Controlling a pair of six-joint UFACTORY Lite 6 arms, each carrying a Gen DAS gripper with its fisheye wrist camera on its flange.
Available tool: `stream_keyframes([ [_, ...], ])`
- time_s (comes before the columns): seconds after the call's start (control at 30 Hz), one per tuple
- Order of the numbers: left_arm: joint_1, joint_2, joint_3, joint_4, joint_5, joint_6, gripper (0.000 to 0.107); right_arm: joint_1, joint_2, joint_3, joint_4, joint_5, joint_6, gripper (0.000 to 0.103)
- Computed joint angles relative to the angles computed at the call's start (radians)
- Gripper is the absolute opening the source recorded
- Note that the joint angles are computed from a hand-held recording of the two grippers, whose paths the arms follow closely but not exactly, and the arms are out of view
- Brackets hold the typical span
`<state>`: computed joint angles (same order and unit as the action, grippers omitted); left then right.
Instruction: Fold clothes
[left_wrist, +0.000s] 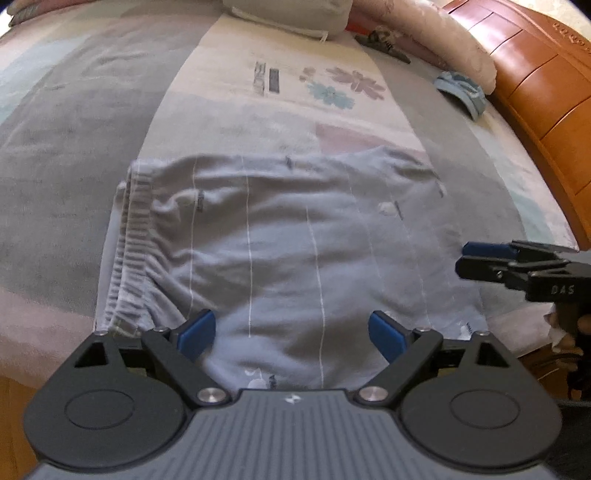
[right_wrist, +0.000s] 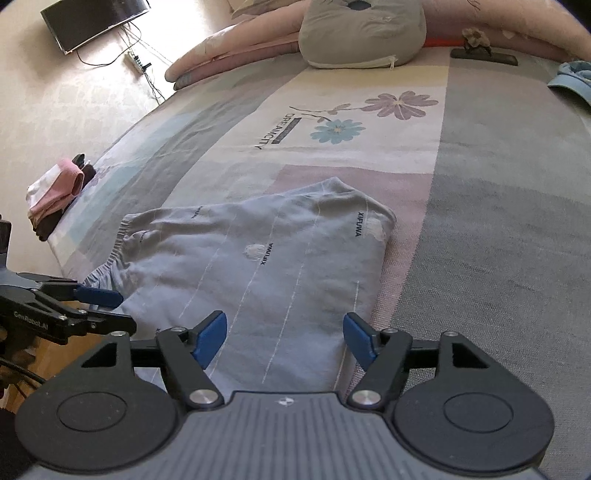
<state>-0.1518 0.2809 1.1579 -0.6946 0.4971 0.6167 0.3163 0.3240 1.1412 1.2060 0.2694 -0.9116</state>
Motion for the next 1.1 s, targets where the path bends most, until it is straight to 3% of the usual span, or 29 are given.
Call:
stream_keyframes([
  [0.2, 0.027, -0.003, -0.027, -0.066, 0.001, 0.045, 0.09, 0.003, -0.015, 0.011, -0.088, 0.012, 0.08, 0.076],
  [0.37, 0.107, -0.068, -0.049, -0.248, 0.026, 0.245, 0.09, -0.044, -0.05, -0.021, 0.017, 0.06, 0.002, 0.084],
  [0.5, 0.213, -0.045, -0.012, -0.323, 0.041, 0.303, 0.09, -0.1, -0.066, -0.042, 0.121, 0.102, -0.048, 0.084],
  [0.6, 0.296, 0.062, 0.077, -0.316, 0.097, 0.271, 0.09, -0.121, -0.068, -0.046, 0.159, 0.107, -0.043, 0.084],
  [0.73, 0.376, 0.22, 0.206, -0.32, 0.24, 0.238, 0.09, -0.12, -0.061, -0.039, 0.149, 0.091, 0.001, 0.085],
  [1.1, 0.429, 0.545, 0.585, -0.341, 0.514, 0.204, 0.093, -0.075, -0.049, -0.033, 0.023, 0.031, 0.185, 0.086],
])
